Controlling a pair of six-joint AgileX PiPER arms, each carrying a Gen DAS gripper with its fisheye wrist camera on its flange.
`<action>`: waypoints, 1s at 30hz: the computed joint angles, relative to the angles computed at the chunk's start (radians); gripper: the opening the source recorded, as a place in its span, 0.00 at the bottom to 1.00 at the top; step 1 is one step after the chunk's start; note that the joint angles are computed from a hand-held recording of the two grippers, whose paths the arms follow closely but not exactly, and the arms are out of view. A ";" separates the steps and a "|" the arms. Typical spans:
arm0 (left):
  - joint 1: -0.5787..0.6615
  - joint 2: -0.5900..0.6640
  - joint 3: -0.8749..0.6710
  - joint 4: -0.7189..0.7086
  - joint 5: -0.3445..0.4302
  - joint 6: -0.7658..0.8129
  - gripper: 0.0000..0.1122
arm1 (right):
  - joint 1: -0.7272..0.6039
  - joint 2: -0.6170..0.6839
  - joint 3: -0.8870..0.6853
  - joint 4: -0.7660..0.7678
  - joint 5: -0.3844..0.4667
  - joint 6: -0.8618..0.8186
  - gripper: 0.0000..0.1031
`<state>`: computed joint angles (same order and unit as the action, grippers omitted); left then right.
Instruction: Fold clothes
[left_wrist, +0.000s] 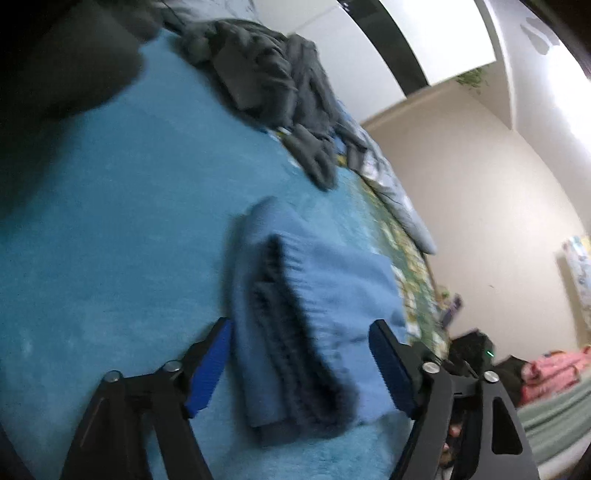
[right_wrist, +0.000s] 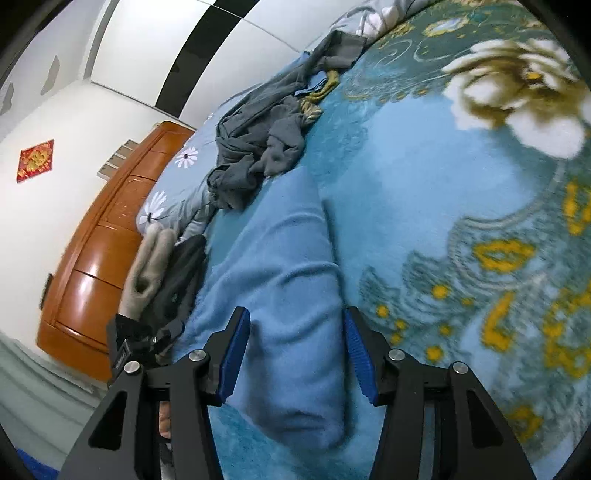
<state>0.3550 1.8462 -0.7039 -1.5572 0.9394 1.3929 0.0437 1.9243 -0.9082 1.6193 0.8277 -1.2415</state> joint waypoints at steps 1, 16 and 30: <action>-0.010 0.007 -0.013 0.008 0.005 -0.007 0.81 | 0.008 0.006 -0.017 -0.010 -0.005 0.014 0.53; -0.327 -0.186 -0.024 0.326 -0.524 -0.381 0.80 | 0.020 -0.068 0.037 -0.055 -0.112 0.012 0.52; -0.087 -0.007 -0.059 0.054 -0.099 -0.150 0.73 | 0.033 0.002 -0.059 -0.125 -0.028 0.078 0.54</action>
